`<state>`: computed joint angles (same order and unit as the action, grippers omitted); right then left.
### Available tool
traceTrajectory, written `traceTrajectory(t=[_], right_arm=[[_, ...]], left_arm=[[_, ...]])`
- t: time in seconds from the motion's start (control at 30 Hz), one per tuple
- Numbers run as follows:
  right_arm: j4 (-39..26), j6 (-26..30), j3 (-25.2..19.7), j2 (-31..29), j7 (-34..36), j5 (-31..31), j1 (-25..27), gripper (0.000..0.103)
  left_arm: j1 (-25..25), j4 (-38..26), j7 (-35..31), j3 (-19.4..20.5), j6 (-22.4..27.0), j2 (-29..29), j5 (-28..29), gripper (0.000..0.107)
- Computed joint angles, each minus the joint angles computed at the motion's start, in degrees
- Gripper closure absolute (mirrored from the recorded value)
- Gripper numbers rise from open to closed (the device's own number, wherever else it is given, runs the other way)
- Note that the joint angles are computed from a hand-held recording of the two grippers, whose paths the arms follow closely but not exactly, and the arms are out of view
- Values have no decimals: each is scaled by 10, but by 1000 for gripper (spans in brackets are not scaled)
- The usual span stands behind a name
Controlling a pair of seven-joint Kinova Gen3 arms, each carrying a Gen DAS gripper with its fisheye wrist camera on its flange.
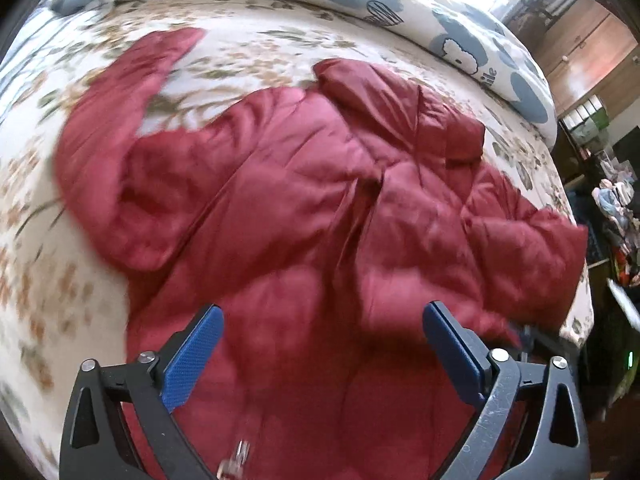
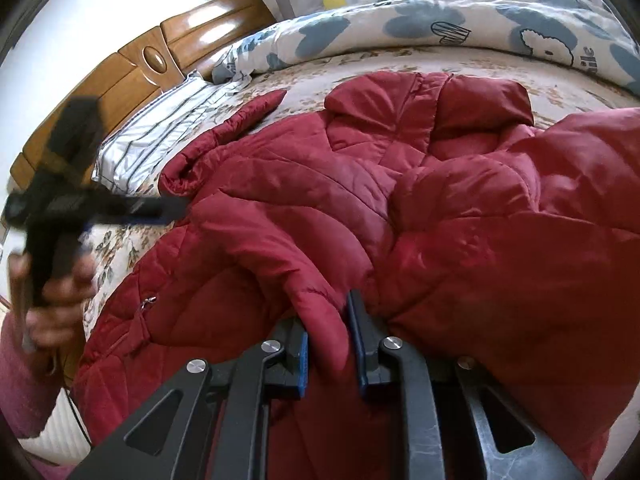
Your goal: Fold large clothes
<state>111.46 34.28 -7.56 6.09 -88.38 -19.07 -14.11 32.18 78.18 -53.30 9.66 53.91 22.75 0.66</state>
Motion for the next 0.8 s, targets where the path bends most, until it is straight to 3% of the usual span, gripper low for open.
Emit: traceTrajectory(t=[0.07,0.13,0.2,0.27,0.33,0.4,0.57,0.7,0.8], right_arm=[[0,3,0,-2,-2,3,-1,82],[1,5,0,-6,-1,-1,0,81],[-3,6,1,-4,-6,0,-1,80],[0,8,2,-10,-1,-9,2,72],[2,11,2,-16,3,-17,5,61],[16,7,4,-34,19,-38,10,52],[39,0,4,-82,-59,14,6,50],[39,-10,-80,-100,-153,105,103,50],[24,-7,-149,-91,-222,169,183,50]], left_arm=[[3,-39,0,-6,15,35,-11,31],[-5,-66,-14,-3,19,65,-3,38],[-10,-90,-39,5,25,91,11,53],[2,-105,-47,-2,30,102,5,78],[22,-96,-40,-18,19,96,-17,93],[46,-82,-14,-39,12,85,-49,98],[95,-56,59,-75,25,66,-148,103],[112,-55,94,-80,39,75,-204,103],[144,-83,128,-97,94,107,-257,104]])
